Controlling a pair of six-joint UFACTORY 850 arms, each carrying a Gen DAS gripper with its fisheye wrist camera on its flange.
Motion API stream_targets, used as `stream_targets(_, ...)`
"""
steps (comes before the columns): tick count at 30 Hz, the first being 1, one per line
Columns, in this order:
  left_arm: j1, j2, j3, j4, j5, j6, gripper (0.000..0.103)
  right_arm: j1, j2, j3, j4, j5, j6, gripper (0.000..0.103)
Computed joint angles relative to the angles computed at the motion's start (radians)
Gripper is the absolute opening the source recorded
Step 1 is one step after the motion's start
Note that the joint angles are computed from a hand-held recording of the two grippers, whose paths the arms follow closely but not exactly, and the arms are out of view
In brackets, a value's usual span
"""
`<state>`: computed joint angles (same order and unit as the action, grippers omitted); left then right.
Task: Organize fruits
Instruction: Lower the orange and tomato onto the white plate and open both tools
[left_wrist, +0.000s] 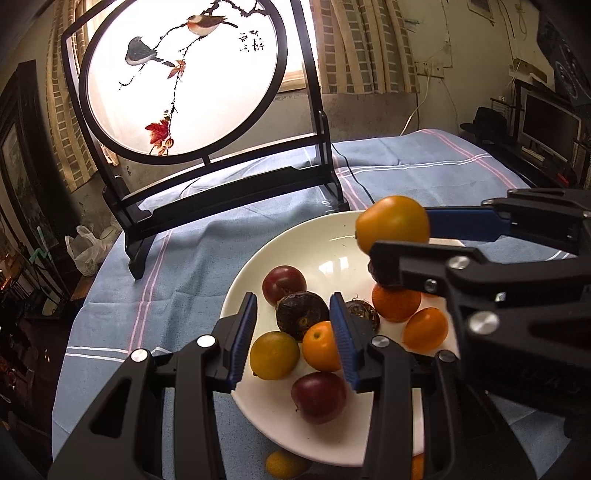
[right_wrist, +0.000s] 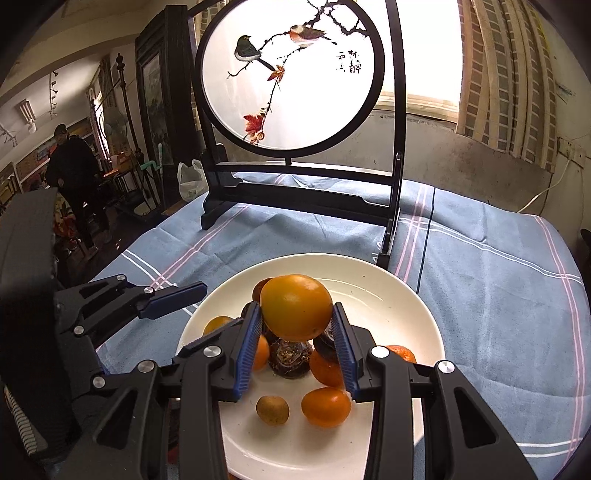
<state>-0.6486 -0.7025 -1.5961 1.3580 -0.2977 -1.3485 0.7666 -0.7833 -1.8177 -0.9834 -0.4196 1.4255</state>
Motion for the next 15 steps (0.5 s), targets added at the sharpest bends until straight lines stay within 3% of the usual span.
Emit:
stream_targets(4,0.001,-0.008,-0.007,-0.033,0.002,0.043,0.043,-0.009,-0.039,-0.057,0.105,-0.024,-0.107,0.041)
stream_targets(5,0.000,-0.009,-0.007,-0.021,-0.005,0.032,0.054,-0.006,-0.044,-0.062,0.092,-0.038,-0.101,0.054)
stream_targets(7,-0.001,0.004,0.016,0.098,-0.015,-0.096,0.067,0.006,-0.027,-0.045,-0.040,-0.084,0.024,0.060)
stream_targets(9,0.003,0.020,0.032,0.132,-0.008,-0.137,0.067,0.005,0.018,0.006,-0.118,-0.054,0.110,0.060)
stream_targets(15,0.010,0.084,0.098,0.263,0.000,-0.287,0.067,0.038,0.154,0.152,-0.336,-0.073,0.305,0.060)
